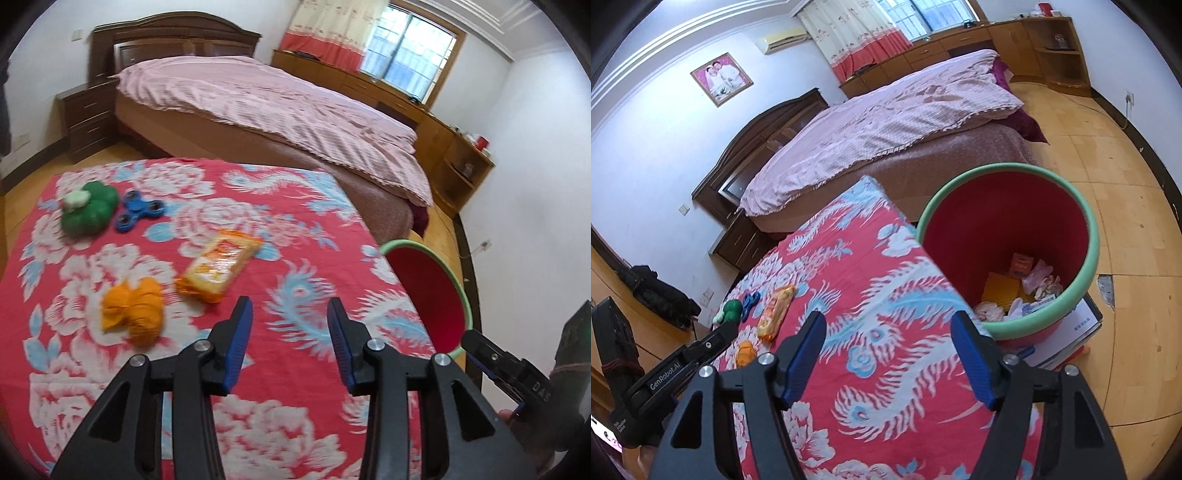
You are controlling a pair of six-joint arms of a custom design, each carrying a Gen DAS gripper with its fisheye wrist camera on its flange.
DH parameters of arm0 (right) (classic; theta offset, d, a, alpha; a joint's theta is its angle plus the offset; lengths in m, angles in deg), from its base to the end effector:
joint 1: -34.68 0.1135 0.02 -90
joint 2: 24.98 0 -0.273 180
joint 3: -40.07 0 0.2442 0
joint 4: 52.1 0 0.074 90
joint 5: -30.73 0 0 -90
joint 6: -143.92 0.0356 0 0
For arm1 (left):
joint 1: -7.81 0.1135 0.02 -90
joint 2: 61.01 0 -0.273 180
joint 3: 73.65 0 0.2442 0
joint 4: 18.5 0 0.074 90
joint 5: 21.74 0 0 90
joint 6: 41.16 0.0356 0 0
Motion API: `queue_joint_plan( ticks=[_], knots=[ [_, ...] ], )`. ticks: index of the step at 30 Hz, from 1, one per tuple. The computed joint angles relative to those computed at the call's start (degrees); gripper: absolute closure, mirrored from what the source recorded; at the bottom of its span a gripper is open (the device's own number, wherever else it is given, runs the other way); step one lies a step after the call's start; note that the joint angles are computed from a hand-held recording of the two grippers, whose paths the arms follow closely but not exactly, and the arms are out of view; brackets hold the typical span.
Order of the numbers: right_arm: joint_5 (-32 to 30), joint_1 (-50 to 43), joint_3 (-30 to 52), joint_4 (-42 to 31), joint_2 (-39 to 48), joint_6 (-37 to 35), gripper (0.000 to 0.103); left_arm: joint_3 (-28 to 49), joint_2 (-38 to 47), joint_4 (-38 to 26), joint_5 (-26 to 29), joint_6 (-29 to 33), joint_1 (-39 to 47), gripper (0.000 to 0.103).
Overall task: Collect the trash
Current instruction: 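Move both tools back over the table toward the remaining items, then grasp the orange cloth bundle with the left tool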
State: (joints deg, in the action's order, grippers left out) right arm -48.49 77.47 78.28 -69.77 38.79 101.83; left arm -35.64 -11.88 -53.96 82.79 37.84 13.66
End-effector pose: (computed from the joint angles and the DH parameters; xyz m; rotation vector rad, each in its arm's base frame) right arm 0.1506 0.1303 0.1784 0.2033 2.3729 0.5743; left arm 0.1556 0.0070 0.1941 -0.2287 2.3664 -0.3449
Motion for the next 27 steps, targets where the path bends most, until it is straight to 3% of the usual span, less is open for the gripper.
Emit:
queue_joint_plan(
  ticks=[10, 18, 27],
  knots=[
    [2.35, 5.27, 3.21, 3.39, 8.71, 3.05, 0.028, -0.53, 7.01, 1.49, 8.87, 10.51, 20.41, 0.060],
    [1.45, 6.28, 5.09, 5.45, 14.54, 3.15, 0.025, -2.11, 14.06, 7.77, 4.82, 14.16, 23.91, 0.056],
    [0.89, 6.59, 7.12, 5.68, 18.38, 2.97, 0.025, -3.06, 23.46, 16.59, -0.23, 13.64, 21.66, 0.056]
  ],
)
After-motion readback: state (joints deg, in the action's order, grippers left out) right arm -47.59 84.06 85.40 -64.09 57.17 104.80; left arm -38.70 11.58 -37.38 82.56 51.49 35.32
